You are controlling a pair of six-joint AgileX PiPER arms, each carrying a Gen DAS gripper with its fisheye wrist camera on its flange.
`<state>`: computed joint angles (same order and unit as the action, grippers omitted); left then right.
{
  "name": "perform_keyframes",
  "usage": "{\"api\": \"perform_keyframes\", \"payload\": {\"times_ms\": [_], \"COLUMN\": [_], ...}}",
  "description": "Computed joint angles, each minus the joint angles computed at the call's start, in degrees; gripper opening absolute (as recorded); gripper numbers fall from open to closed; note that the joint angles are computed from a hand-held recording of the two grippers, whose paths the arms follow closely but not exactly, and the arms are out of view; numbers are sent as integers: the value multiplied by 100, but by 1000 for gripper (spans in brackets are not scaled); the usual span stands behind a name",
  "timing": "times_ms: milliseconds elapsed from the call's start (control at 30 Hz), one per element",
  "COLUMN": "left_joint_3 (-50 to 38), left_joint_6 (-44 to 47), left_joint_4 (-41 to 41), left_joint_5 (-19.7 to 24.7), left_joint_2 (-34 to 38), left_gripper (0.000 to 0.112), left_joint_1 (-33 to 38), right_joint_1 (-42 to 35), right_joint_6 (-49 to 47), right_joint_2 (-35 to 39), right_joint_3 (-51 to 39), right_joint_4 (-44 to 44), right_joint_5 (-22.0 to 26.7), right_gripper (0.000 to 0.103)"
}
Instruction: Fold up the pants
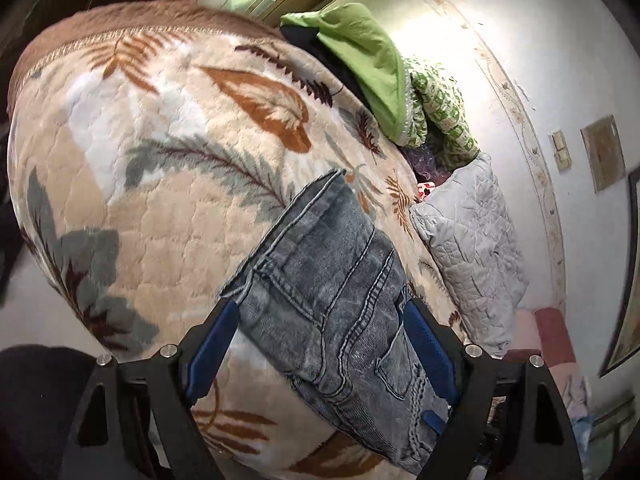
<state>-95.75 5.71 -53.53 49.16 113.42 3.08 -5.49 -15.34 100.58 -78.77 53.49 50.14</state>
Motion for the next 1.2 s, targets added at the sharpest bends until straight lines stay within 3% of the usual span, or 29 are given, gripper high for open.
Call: {"api": "perform_keyframes", "payload": {"times_ms": [233,300,500,533,567,600,700,767,867,1067,1200], "left_joint_3": [-122,-182,-642,-727,-857,-964,-938,-890,-872,-868,-1008], "left_joint_6": [-272,-419,-743,-724,-850,-984,-836,-748,-696,-726,-950], "left_joint_4": [-459,-220,143,221,527,827,878,1006,1217,1697,2272], "left_joint_5": [540,285,125,93,111,141,65,-30,-126,-323,-435], "left_joint_2": [380,417,678,710,743,784,811,728,624,402,250], "left_gripper": [85,85,84,68,38,24,17,13,12,12,11], "left_joint_1": [-141,-258,-344,-369,-413,-457,-453,-498,-576,-762,-1019], "right_joint_1": [-98,-162,-65,-18,18,43,63,179,346,307,402], "right_joint_6": [-610,-719,-496,-319,-124,-30,-194,198,1123,1413,1511], "right_joint_2": [216,219,160,168,161,151,183,373,1219,829,1291], "right_joint_3": [321,362,317,236,147,52,-246,-604,-1289,-1255,-1476], "right_joint_4": [664,793,514,379,222,165,516,225,-427,-520,-760], "right_joint_5": [-10,52,-8,-14,7,63,346,412,956,710,993], "right_gripper": [68,68,68,68,68,68,68,71,73,73,76]}}
